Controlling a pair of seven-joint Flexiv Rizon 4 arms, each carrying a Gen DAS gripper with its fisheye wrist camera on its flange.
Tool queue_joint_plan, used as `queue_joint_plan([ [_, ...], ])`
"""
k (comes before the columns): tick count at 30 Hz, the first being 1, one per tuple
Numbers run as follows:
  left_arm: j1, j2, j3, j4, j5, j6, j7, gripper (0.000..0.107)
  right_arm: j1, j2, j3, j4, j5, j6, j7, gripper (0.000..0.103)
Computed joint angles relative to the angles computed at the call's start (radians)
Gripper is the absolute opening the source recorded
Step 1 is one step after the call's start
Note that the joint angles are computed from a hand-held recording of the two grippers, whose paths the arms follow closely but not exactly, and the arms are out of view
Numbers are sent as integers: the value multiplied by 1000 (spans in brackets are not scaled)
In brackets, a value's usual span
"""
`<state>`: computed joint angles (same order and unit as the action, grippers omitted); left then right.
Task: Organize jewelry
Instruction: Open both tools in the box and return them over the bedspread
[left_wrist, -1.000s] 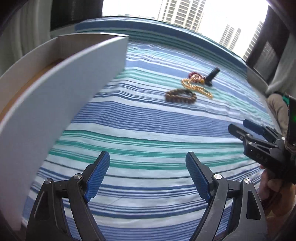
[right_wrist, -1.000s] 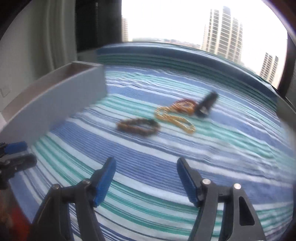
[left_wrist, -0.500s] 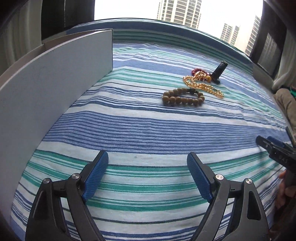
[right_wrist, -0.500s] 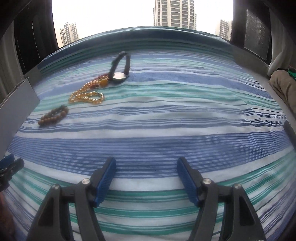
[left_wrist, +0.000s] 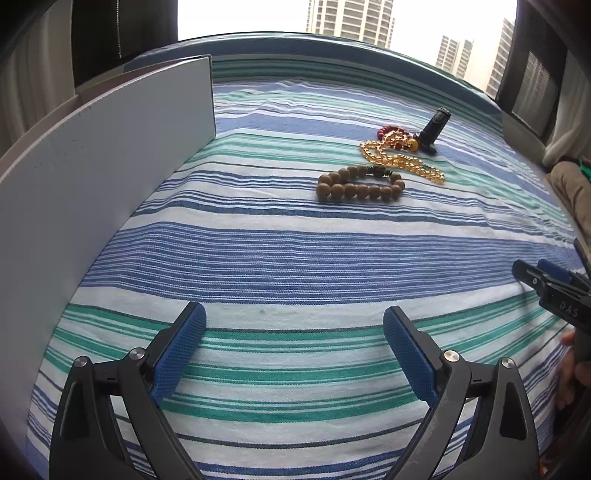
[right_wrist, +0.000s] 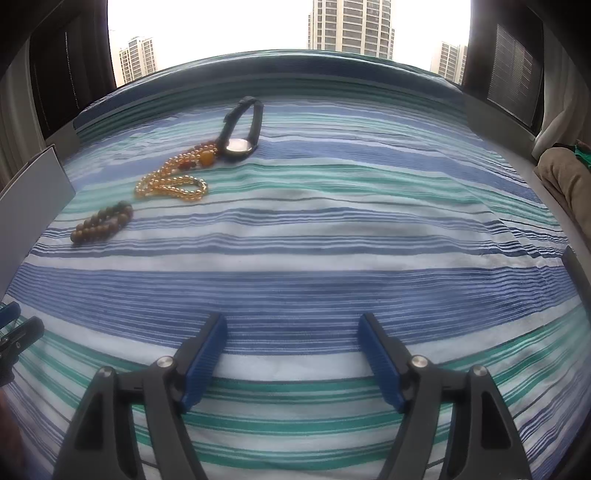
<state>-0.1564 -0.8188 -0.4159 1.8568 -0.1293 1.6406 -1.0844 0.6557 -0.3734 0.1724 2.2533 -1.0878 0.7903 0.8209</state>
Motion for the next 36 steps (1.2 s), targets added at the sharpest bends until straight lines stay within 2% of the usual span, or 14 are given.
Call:
queue_joint_plan([
  [6,2,0,-1,-1,2,-3,2,97,-1,-1,0,3,1,0,3,77],
  [10,12,-2,-13,0,4,-6,9,98,1,-1,3,2,19,-8,7,82],
  [21,53,-12,-60,7,0,-10,29,99,3,1,3,3,25,-10,5,82],
  [30,16,-2,-17,3,-1,-6,20,99,2,0,2,1,25,-8,5,83],
  [34,-68,12,77,-15,-3,-12,-3,99,1,1,2,3,22,-5,7,83],
  [36,-84,13,95,-19,-3,-13,-8,99,1,1,2,3,21,-4,8,83],
])
